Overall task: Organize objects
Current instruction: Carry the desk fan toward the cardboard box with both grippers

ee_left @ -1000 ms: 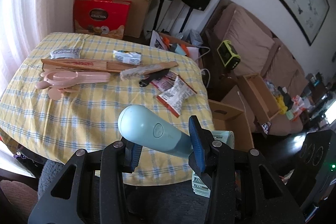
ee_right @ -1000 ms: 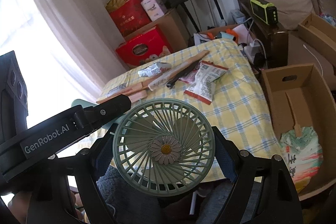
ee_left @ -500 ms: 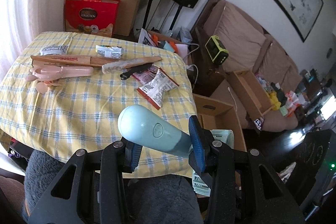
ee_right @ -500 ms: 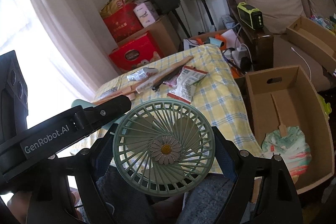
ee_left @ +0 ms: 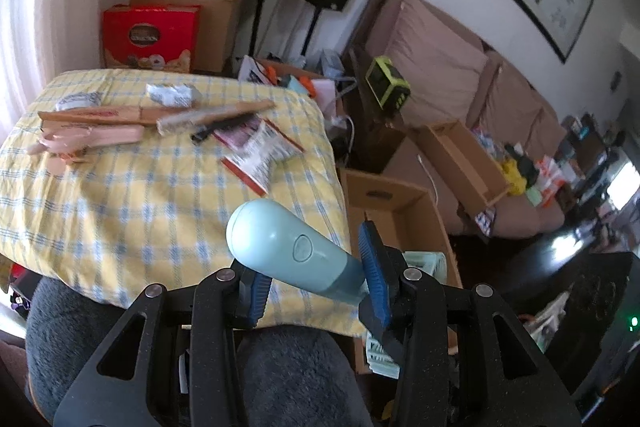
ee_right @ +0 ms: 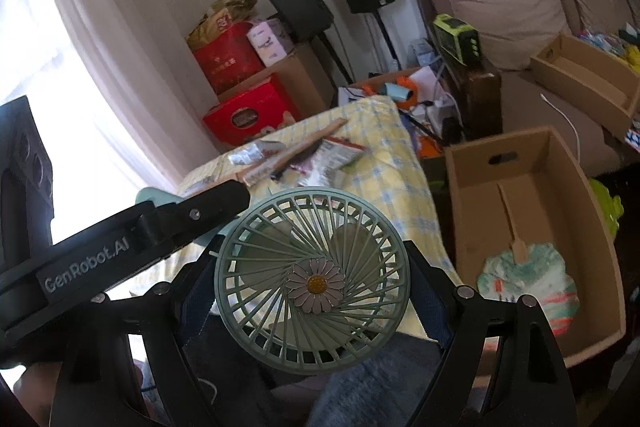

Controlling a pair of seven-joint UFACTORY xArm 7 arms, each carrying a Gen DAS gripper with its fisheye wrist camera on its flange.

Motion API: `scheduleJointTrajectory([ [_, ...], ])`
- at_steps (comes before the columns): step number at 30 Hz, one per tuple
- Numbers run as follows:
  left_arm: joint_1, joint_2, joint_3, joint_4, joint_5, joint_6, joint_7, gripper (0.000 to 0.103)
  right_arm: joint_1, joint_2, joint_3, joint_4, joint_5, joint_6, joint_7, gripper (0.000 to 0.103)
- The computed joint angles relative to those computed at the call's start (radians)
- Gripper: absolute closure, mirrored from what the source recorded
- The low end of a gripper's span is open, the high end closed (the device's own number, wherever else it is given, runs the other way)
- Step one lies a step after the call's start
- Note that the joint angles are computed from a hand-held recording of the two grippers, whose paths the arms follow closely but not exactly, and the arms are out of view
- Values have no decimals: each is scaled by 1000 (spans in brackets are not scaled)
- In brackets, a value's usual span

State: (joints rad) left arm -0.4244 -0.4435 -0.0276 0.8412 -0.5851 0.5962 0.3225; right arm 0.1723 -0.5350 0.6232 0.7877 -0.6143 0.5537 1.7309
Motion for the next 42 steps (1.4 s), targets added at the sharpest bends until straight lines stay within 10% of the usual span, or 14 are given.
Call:
scheduleJointTrajectory([
  [24,-60,71,-82,19,78,-78,-146,69,-21,-206,-49,-223,180,-120,-26,18],
  [42,-114,148,-142,81,125,-103,-230,68,1,-391,-73,-315,294,7,-97,18],
])
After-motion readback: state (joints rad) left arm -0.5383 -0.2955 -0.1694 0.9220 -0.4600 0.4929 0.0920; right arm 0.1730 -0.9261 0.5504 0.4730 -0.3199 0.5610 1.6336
